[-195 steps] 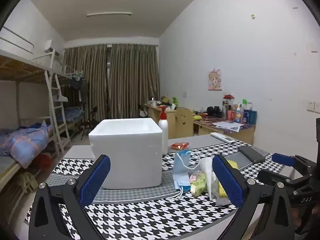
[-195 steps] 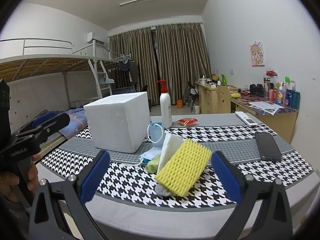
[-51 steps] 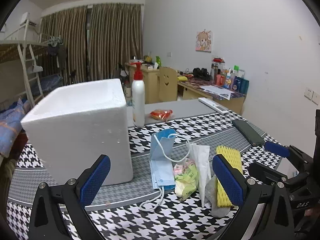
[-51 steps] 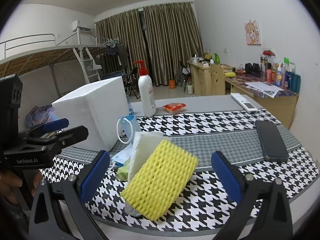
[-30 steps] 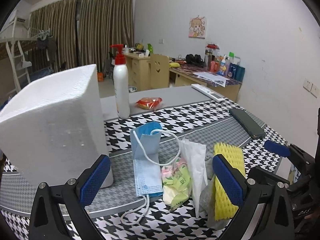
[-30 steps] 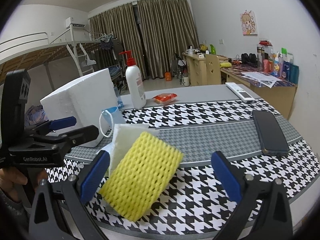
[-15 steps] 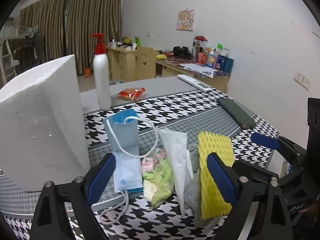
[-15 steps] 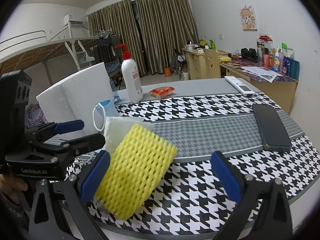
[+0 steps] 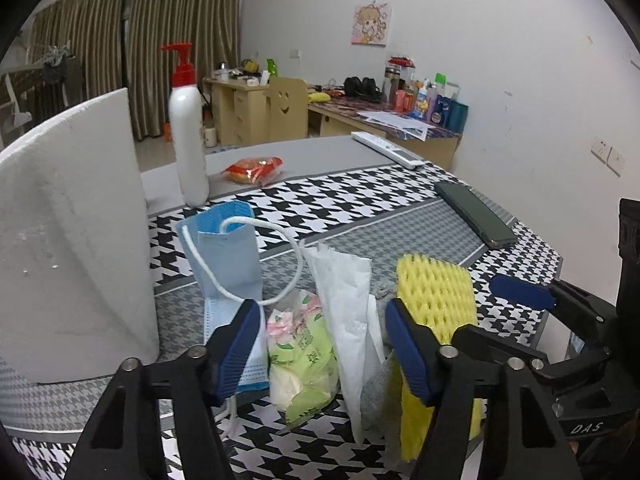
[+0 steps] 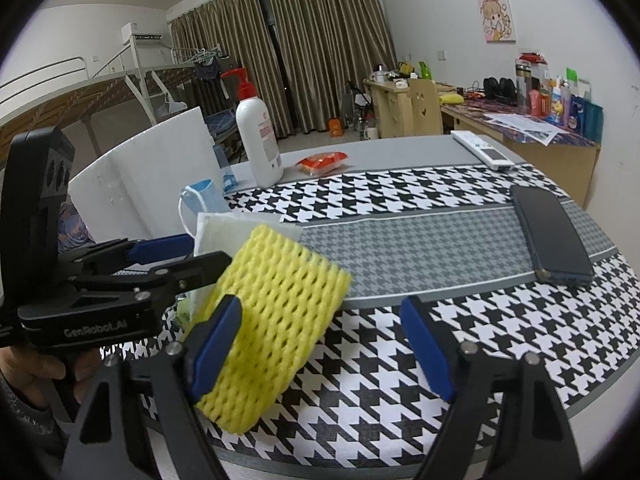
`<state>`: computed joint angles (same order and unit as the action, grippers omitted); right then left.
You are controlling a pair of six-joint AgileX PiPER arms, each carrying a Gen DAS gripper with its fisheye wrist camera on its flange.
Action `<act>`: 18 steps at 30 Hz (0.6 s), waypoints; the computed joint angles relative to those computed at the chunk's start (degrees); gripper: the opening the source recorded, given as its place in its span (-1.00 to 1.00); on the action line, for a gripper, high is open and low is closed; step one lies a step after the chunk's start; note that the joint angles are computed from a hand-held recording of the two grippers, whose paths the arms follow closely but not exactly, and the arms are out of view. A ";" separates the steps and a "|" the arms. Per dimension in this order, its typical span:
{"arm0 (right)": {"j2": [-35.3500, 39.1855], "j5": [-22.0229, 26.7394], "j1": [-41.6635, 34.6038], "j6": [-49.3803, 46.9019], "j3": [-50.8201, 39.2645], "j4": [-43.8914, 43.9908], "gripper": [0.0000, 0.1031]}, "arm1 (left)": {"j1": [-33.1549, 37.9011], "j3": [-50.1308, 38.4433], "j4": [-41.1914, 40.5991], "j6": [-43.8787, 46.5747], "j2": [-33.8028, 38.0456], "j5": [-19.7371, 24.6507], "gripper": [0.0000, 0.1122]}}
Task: Organize soft objects
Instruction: 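Close the right tool on the yellow foam net while the left tool closes on the white paper towel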
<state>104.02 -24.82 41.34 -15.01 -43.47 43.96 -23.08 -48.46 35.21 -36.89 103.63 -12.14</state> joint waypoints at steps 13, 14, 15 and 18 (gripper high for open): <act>1.59 4.48 -3.19 14.69 -0.85 -14.85 0.41 | 0.11 -0.79 9.83 -10.11 1.33 -0.66 -0.33; 1.75 4.86 -3.38 15.66 -1.03 -15.86 0.39 | 0.27 -0.91 10.83 -11.17 1.47 -0.70 -0.41; 1.96 5.36 -3.55 16.82 -1.24 -17.35 0.29 | 0.47 -1.03 11.82 -12.31 1.64 -0.82 -0.46; 2.56 6.71 -4.49 23.06 -1.80 -24.04 0.07 | 0.71 -1.01 12.54 -13.06 1.48 -0.91 -0.65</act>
<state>106.58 -18.11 36.84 8.05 -45.27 19.92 -22.36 -49.47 47.75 -49.95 105.11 -13.05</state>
